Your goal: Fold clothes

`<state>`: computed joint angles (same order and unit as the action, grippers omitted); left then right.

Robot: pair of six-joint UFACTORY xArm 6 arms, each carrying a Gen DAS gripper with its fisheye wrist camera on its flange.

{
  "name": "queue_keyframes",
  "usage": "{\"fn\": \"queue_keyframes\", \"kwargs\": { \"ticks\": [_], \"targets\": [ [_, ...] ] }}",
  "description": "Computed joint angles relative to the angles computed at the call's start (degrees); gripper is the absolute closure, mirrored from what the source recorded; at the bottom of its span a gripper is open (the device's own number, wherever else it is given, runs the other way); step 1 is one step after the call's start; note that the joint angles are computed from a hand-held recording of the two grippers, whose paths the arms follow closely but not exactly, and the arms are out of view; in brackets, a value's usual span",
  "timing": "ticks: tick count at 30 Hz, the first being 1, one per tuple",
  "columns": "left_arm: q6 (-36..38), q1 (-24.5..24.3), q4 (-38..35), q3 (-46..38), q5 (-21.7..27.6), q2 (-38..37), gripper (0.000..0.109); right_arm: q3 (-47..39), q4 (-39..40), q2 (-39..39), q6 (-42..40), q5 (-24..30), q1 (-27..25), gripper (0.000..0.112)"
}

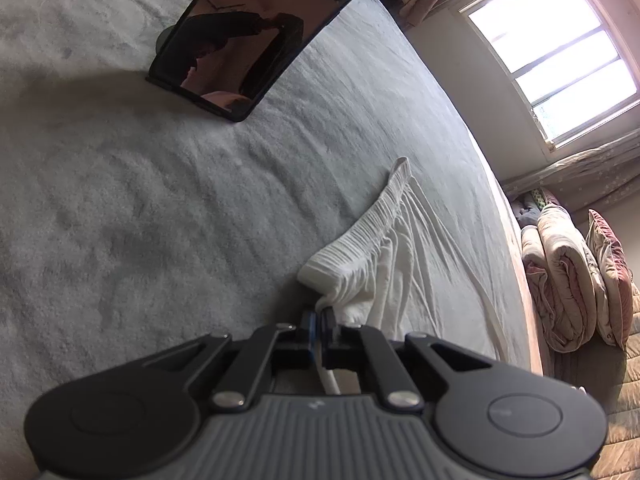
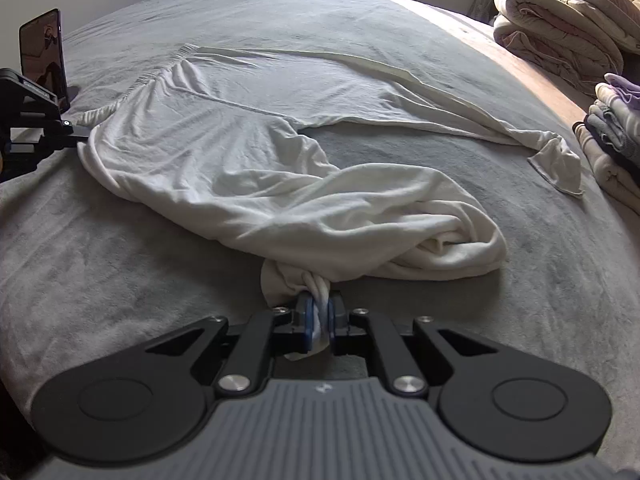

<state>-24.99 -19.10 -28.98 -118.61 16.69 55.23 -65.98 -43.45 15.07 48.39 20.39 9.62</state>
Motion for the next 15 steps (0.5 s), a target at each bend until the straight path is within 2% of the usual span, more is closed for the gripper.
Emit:
{"fn": "queue_keyframes", "kwargs": {
  "ticks": [5, 15],
  "targets": [
    [-0.6, -0.2, 1.6, 1.2, -0.7, -0.7, 0.106, 2.7, -9.0, -3.6, 6.3, 6.8, -3.0, 0.106],
    [-0.8, -0.1, 1.6, 1.9, -0.9, -1.2, 0.106, 1.5, -13.3, -4.2, 10.5, 18.3, -12.0, 0.106]
  ]
}}
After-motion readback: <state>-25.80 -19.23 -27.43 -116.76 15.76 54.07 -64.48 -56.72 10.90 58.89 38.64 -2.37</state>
